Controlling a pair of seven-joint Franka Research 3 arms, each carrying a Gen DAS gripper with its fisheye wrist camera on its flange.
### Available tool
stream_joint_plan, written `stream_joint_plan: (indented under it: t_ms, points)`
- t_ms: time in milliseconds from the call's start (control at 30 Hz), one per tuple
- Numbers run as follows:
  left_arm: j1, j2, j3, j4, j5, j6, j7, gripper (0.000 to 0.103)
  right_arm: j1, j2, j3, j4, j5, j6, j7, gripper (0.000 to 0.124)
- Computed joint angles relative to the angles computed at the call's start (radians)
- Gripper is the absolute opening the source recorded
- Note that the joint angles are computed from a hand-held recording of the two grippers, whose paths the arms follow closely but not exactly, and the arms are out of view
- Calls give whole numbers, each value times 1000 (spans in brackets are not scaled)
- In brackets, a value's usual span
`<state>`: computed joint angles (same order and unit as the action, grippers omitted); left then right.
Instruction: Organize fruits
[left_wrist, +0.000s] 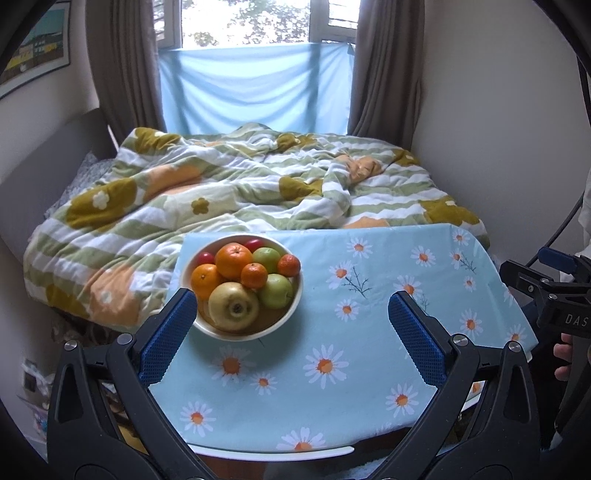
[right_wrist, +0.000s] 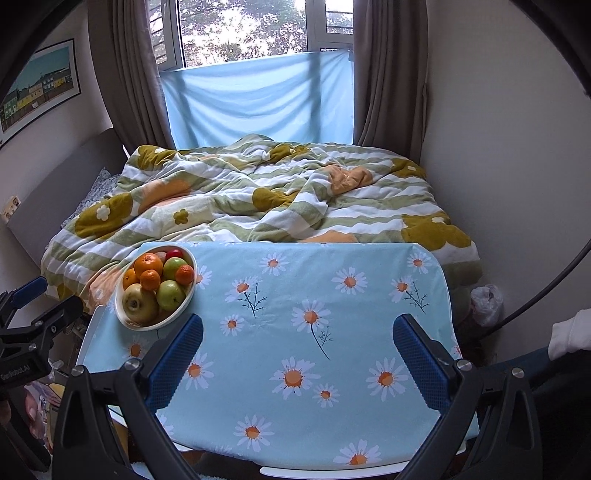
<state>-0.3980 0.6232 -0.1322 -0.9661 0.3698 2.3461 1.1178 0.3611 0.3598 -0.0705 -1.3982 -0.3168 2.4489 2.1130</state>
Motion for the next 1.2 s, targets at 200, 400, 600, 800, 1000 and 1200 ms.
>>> stream_joint_plan:
  t_ms: [200, 400, 600, 800, 1000, 1200]
  points:
    - [-4, 14, 5, 23, 3, -7, 4, 103, 3, 3, -3, 5, -5, -5, 9, 102]
    - [-3, 15, 10, 28, 8, -6, 3, 103, 2, 8, -4, 13, -6, -11, 12, 102]
    - [-2, 10, 11, 19, 14, 3, 2, 103, 1, 9, -5, 15, -6, -12, 12, 102]
    - [-2, 12, 11, 22, 16, 4, 3, 103, 0, 9, -5, 13, -5, -10, 11, 102]
    - [-2, 13, 13, 23, 17, 3, 2, 103, 0, 9, -5, 14, -6, -11, 11, 102]
    - [2, 9, 13, 20, 18, 4, 6, 103, -1, 10, -5, 14, -4, -10, 9, 102]
